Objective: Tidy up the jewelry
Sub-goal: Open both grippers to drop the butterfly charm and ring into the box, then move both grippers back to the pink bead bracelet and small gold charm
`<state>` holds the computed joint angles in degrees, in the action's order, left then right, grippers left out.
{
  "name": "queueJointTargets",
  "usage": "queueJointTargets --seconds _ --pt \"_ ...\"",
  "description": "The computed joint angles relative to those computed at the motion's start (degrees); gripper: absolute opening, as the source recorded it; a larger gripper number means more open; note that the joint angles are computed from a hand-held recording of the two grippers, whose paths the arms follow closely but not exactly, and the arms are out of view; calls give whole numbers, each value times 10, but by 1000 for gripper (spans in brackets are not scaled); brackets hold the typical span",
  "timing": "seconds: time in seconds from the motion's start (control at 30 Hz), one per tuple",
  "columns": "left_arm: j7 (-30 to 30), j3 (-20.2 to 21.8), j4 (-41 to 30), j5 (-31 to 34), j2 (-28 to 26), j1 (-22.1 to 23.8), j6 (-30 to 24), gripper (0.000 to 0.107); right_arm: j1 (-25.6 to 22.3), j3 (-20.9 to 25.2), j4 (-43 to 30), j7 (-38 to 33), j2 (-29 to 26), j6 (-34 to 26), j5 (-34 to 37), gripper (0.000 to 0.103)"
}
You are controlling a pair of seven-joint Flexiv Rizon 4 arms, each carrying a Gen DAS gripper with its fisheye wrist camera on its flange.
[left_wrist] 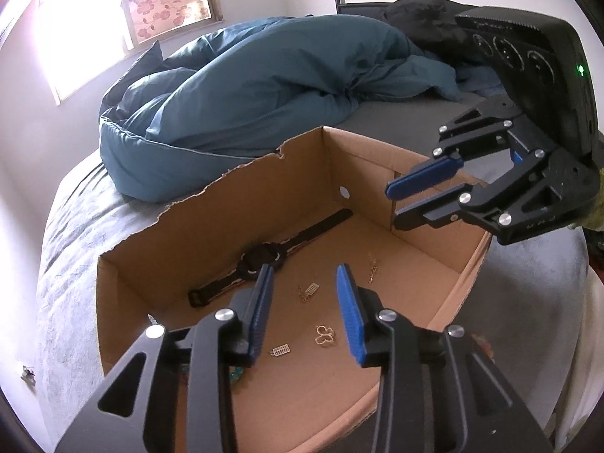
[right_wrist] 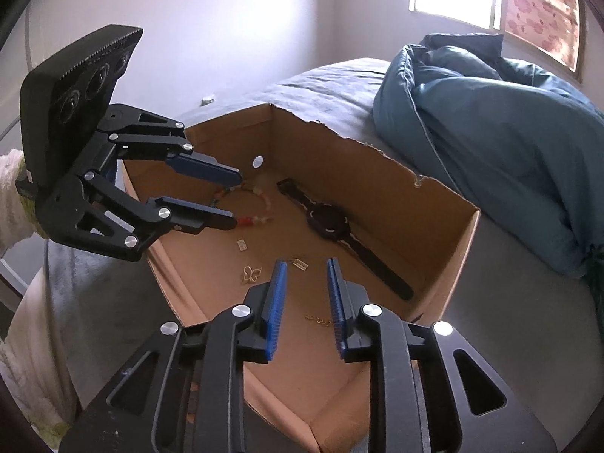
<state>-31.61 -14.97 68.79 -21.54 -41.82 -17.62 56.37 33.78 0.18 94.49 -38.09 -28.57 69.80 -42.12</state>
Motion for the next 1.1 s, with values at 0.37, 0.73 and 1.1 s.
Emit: queueJointTargets --seconds 0.37,0.73,1.1 --pt "25 -22 73 -27 50 19 51 34 10 -15 48 87 52 2 -79 29" --pt "120 -65 250 -144 173 66 99 34 -7 27 110 210 121 -26 -192 31" --pt "126 1 365 -190 255 13 111 34 -15 81 165 300 161 -62 -233 33"
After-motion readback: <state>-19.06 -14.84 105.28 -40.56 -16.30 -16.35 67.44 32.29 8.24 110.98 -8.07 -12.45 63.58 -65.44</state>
